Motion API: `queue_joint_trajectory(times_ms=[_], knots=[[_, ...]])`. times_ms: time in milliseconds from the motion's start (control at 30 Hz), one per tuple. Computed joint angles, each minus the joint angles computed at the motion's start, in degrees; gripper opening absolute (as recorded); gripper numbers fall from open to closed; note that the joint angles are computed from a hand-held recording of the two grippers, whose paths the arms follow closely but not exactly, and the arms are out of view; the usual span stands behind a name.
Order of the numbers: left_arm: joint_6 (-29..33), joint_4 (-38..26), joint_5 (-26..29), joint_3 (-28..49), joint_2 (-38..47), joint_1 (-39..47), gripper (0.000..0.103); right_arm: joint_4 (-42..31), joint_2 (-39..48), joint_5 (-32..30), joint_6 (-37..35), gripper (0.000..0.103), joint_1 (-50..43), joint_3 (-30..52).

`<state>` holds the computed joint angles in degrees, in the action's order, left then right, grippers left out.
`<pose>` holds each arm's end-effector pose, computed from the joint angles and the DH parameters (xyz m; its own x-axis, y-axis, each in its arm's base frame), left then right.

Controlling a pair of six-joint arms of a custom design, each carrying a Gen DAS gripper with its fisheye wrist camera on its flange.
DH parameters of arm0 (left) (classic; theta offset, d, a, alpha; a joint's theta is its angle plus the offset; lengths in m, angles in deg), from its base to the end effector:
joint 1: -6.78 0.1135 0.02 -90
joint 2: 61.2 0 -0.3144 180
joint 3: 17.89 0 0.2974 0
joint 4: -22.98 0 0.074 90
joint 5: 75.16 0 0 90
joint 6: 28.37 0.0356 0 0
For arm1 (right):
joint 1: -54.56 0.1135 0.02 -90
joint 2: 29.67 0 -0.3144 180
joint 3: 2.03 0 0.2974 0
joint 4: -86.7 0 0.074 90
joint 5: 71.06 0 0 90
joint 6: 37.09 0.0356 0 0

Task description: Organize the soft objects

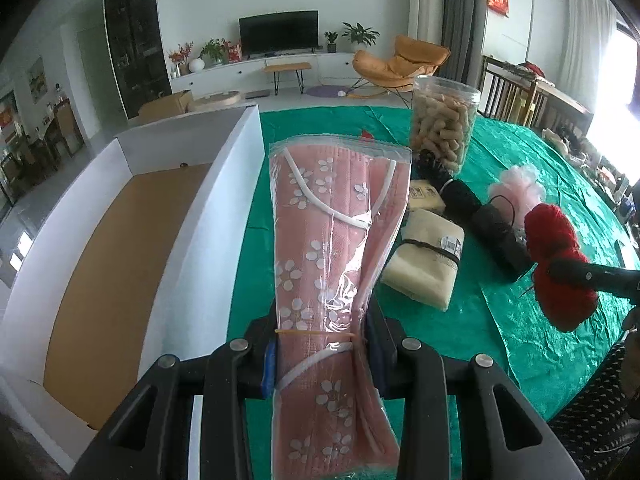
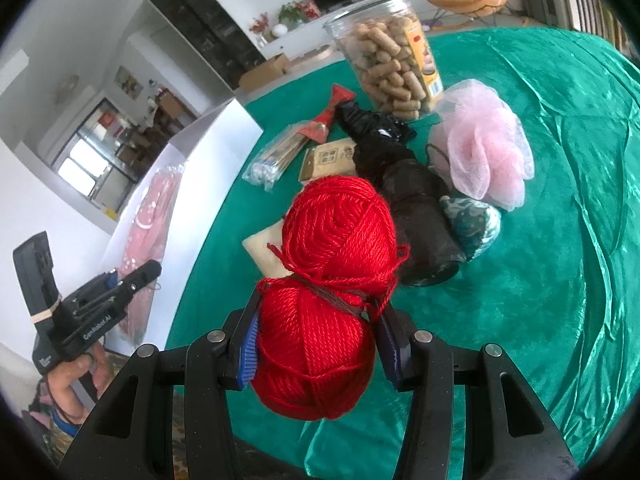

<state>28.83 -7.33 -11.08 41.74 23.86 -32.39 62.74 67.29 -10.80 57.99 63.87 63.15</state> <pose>0.2588 -0.1908 0.2114 -0.7430 -0.0231 -0.6689 -0.0299 0.9996 -0.0013 0.3622 0.0773 0.1822 -0.8492 -0.0613 -0.5244 -0.3422 0.8203 0.4582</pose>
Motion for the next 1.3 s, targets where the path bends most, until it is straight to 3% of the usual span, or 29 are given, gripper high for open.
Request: queue_joint_trajectory(times_ms=[67, 200, 367, 400, 467, 500, 533, 633, 800, 1000, 1133, 1300], knots=[[0.19, 0.35, 0.97, -0.67, -1.75, 0.73, 0.035, -0.59, -0.20, 0.68, 0.48, 0.051, 1.10, 0.59], [-0.59, 2.80, 11.06, -5.26, -12.30, 8.35, 0.035, -3.04, 1.15, -0.95, 3.84, 0.051, 5.54, 6.38], [2.83, -3.28, 9.28, -7.28, -21.79, 19.90, 0.036, -5.99, 6.76, -3.06, 7.58, 0.051, 17.23, 21.79], [3.43, -5.33, 8.47, -7.53, -22.67, 23.75, 0.040, -6.31, 9.49, -3.76, 9.04, 0.051, 20.20, 26.65], [4.39, -7.92, 6.20, -7.61, -21.65, 29.01, 0.067, -6.67, 13.50, -3.09, 10.72, 0.053, 24.09, 32.88], [5.45, -8.49, 5.62, -7.84, -20.62, 32.21, 0.092, -7.76, 16.27, -1.30, 10.75, 0.060, 26.40, 37.13], [6.56, -7.80, 5.38, -8.62, -19.88, 35.07, 0.101, -11.41, 20.44, 1.90, 10.02, 0.069, 29.04, 43.61], [7.40, -7.05, 8.45, -10.72, -19.69, 41.53, 0.101, -17.99, 25.87, 4.99, 8.50, 0.071, 31.64, 51.56], [5.03, -5.30, 14.13, -14.78, -27.19, 41.85, 0.101, -7.09, 16.63, 11.78, 3.73, 0.071, 29.70, 33.64], [-0.74, -2.03, 12.46, -13.20, -27.63, 21.78, 0.101, 5.40, 6.09, 9.94, 0.29, 0.071, 16.50, 6.32], [-2.60, 4.98, 13.23, -9.92, -17.27, 8.33, 0.101, 13.10, 0.24, 17.82, -4.77, 0.071, 7.17, -8.94], [-2.84, 10.43, 19.47, -3.10, 4.22, 2.31, 0.101, 11.97, 2.75, 24.66, -9.77, 0.071, 0.59, -9.47]])
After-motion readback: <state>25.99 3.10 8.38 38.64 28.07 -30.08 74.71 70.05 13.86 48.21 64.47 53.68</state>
